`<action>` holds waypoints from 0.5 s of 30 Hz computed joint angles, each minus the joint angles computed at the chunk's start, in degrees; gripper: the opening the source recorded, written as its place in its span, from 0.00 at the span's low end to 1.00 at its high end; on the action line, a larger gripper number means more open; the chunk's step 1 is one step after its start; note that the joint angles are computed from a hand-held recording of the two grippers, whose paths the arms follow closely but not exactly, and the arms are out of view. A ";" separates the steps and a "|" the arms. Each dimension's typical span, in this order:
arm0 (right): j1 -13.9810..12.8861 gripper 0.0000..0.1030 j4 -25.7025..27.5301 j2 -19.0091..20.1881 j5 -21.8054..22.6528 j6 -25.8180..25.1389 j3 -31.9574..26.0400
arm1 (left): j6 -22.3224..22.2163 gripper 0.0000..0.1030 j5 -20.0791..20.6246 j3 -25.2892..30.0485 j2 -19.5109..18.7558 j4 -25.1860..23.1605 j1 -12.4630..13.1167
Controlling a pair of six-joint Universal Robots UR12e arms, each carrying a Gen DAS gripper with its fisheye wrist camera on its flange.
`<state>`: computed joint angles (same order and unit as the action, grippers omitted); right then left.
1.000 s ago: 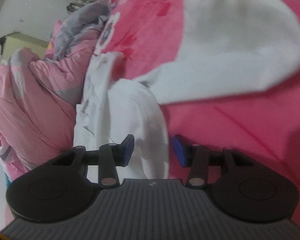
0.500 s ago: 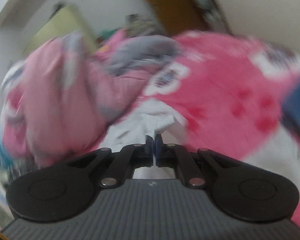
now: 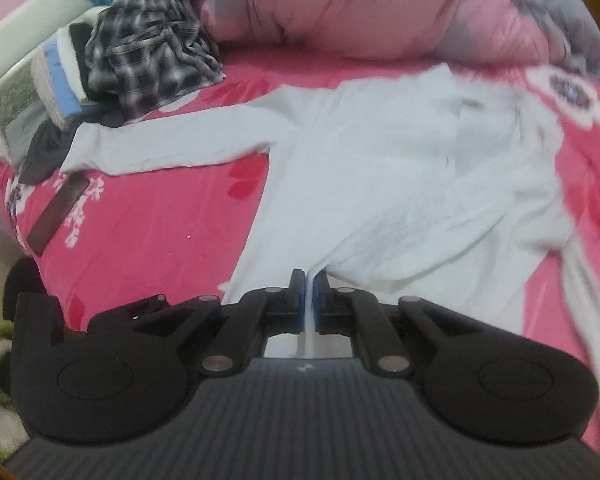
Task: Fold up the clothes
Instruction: 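Fold the grasped shirt side over the shirt body with the right gripper and release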
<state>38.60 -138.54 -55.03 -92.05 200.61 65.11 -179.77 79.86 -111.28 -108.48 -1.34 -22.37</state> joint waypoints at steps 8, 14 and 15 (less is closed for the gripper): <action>0.74 0.21 -26.31 -9.67 -5.27 26.74 18.43 | -0.58 0.86 -0.78 -0.04 -0.11 0.54 0.33; 2.77 0.26 -34.50 -12.44 -9.48 46.07 28.56 | -0.60 0.86 -1.20 -0.31 0.48 0.20 0.65; 2.87 0.26 -36.06 -12.29 -9.16 48.74 29.71 | -0.57 0.86 -1.10 -0.39 0.64 0.23 0.69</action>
